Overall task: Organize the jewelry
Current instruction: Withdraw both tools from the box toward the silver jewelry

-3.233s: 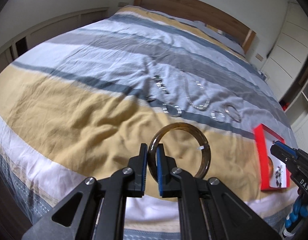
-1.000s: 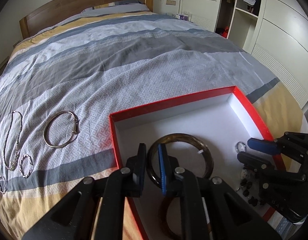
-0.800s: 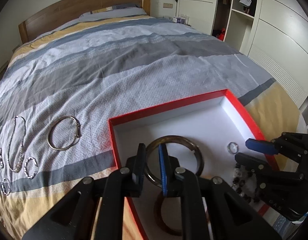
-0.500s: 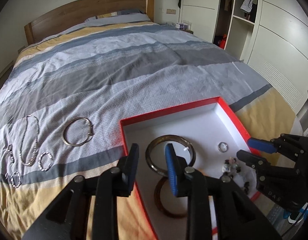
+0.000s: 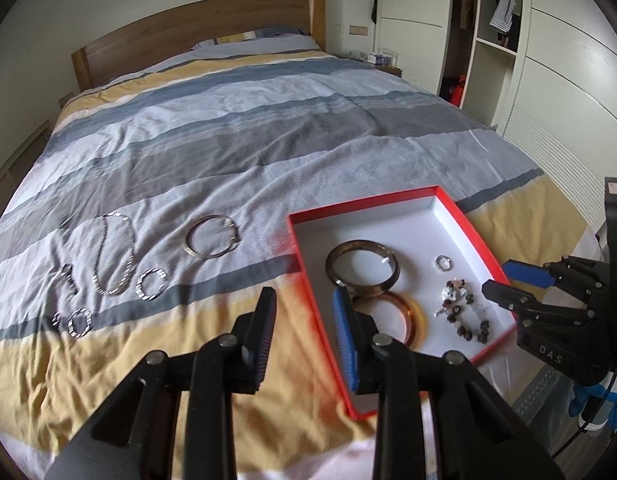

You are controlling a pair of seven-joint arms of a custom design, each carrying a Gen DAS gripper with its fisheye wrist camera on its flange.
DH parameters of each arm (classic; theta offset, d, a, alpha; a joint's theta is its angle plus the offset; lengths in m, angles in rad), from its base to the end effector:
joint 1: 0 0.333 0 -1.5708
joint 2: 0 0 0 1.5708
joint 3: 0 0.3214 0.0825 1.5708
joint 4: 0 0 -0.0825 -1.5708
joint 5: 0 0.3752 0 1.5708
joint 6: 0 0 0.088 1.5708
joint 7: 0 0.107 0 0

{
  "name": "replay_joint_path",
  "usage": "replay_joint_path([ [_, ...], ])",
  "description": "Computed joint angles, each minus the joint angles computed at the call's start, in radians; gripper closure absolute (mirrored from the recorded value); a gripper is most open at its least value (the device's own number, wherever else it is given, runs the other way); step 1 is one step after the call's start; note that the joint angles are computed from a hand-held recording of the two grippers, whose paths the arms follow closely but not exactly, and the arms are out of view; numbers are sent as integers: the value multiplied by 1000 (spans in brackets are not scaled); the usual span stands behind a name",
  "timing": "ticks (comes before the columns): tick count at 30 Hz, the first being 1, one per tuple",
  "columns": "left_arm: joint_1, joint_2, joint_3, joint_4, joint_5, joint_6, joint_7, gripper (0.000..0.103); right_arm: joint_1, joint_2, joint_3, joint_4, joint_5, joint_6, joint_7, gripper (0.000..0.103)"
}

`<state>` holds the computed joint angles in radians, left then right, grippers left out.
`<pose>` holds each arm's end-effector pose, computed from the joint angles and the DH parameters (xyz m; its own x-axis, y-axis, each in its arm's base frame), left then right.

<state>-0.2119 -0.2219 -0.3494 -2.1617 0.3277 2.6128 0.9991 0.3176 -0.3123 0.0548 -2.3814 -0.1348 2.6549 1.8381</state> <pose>0.4358 -0.2985 0.5683 -0.2285 -0.9735 -0.0140 -0.7288 0.1805 -0.6605 0.4462 0.1803 0.5163 0.2103 -0.9775 -0.0136 -0.8118 -0.1669 -0.5597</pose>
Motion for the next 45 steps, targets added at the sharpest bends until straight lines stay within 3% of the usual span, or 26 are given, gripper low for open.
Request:
replay_joint_path([
  [28, 85, -422, -18, -234, -189, -89, 55, 74, 111, -136, 75, 18, -19, -83, 68, 65],
  [31, 92, -464, -7, -265, -213, -96, 62, 73, 124, -138, 81, 28, -20, -89, 69, 64],
  [33, 101, -498, 5, -297, -229, -102, 69, 60, 133, -133, 85, 37, -20, -90, 67, 64],
  [40, 133, -604, 90, -446, -313, -84, 123, 59, 163, -71, 87, 80, -2, -70, 45, 63],
  [45, 205, -563, 126, -472, -346, -23, 172, 59, 182, 46, 82, 159, 36, -42, 5, 63],
])
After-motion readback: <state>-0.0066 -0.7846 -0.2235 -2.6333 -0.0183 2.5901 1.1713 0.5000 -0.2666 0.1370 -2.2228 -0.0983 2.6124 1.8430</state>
